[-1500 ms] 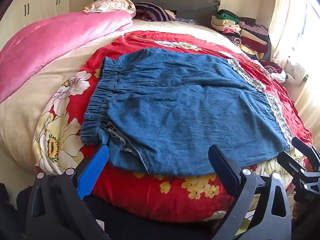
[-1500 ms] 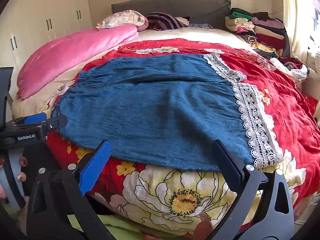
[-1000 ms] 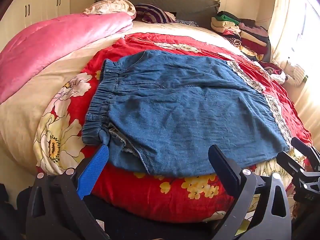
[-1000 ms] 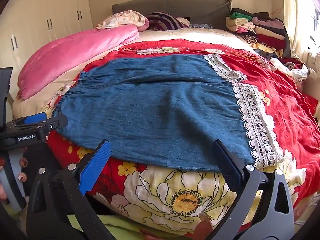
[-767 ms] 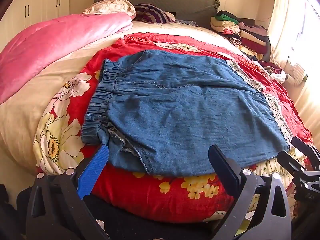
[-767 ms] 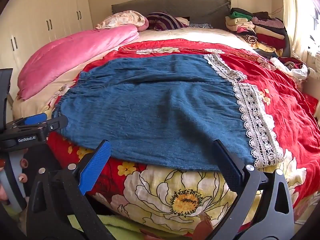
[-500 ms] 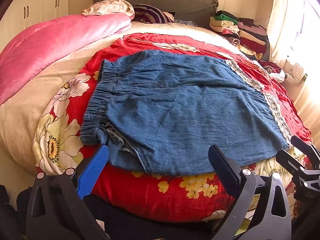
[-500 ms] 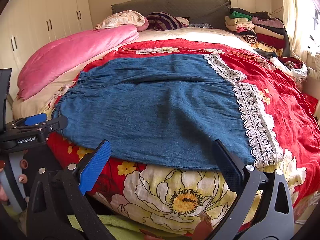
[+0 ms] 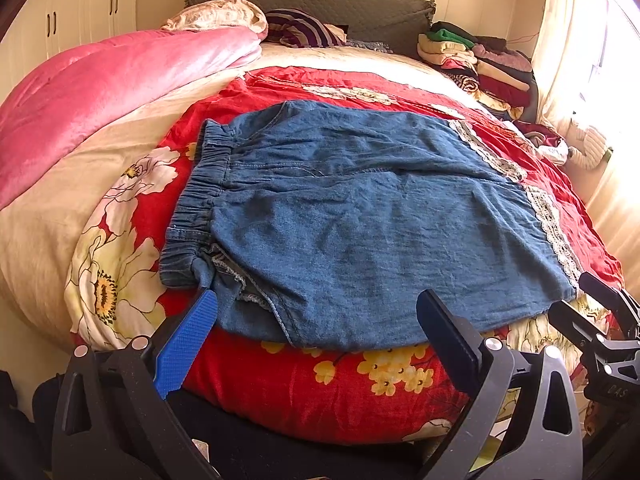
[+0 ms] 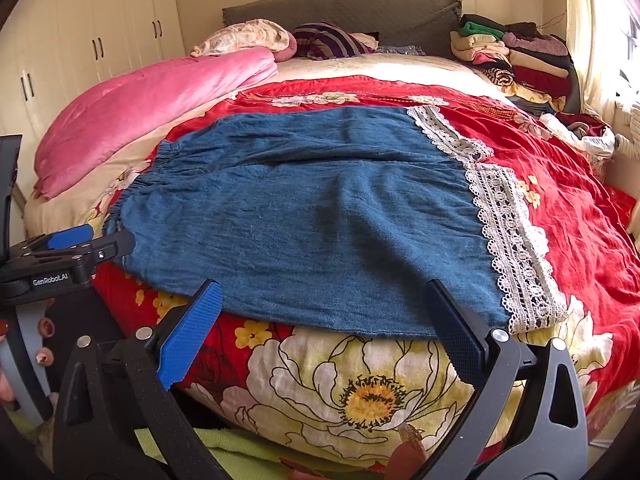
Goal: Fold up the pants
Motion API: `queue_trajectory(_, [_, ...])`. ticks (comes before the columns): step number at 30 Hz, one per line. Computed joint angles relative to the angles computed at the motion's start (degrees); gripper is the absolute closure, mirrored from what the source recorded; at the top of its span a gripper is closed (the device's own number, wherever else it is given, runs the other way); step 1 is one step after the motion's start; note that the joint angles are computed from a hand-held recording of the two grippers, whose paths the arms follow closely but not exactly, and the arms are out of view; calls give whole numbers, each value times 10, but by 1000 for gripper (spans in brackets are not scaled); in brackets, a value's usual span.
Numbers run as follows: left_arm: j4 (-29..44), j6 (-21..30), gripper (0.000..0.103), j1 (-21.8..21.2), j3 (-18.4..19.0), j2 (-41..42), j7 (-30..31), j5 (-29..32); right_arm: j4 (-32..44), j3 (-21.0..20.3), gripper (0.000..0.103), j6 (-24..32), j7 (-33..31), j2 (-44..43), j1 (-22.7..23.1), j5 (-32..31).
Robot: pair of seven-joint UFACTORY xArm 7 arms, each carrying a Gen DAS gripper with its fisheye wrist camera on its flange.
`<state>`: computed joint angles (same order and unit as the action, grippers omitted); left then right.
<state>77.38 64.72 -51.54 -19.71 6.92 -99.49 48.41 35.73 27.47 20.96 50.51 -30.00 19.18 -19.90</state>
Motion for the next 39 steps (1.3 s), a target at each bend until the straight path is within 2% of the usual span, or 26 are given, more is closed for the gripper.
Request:
queue_trajectory(27, [1, 0, 4, 0, 1, -1, -2, 3, 9, -11, 8, 0, -10, 14, 5, 3])
queue_trajectory(39, [-2, -15, 4, 21, 9, -9, 14, 2, 66, -14, 8, -5, -31, 72, -11, -26])
